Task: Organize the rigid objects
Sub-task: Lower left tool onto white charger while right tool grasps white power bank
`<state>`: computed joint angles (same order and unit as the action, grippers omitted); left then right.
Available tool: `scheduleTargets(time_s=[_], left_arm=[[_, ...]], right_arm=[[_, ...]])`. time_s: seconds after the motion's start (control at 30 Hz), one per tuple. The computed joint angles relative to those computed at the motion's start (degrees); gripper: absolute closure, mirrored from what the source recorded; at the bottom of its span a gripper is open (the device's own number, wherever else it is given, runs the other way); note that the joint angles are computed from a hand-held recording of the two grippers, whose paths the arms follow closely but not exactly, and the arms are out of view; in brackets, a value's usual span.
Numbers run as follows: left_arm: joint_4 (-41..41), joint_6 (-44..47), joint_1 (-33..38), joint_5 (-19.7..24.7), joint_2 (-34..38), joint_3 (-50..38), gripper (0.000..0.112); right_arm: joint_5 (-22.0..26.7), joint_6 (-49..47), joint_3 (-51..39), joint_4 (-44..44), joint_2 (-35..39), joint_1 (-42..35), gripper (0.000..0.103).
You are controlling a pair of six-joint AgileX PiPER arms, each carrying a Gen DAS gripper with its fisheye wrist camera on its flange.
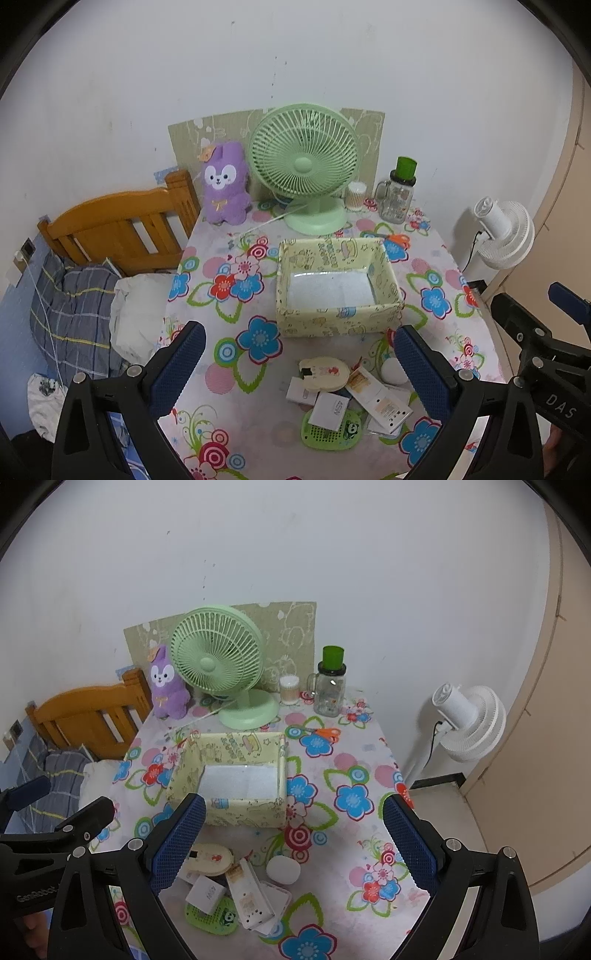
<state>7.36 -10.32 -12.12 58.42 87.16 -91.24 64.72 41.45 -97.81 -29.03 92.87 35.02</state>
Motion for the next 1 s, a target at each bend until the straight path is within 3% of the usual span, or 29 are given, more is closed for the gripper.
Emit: scheduleTargets(time_s=[0.67, 1.0], left_arm=[[1.63, 0.63, 0.09, -7.64, 5.54, 9.71, 0.009], [-1.14, 4.82, 1.38, -10.7, 9.73, 12.73, 0.009]], right_arm=[[-13.59, -1.43, 13.5, 3.72, 2.77, -3.97, 0.005], [-15.75, -4.48, 15.16, 6.05, 6.35, -4.06, 0.005]])
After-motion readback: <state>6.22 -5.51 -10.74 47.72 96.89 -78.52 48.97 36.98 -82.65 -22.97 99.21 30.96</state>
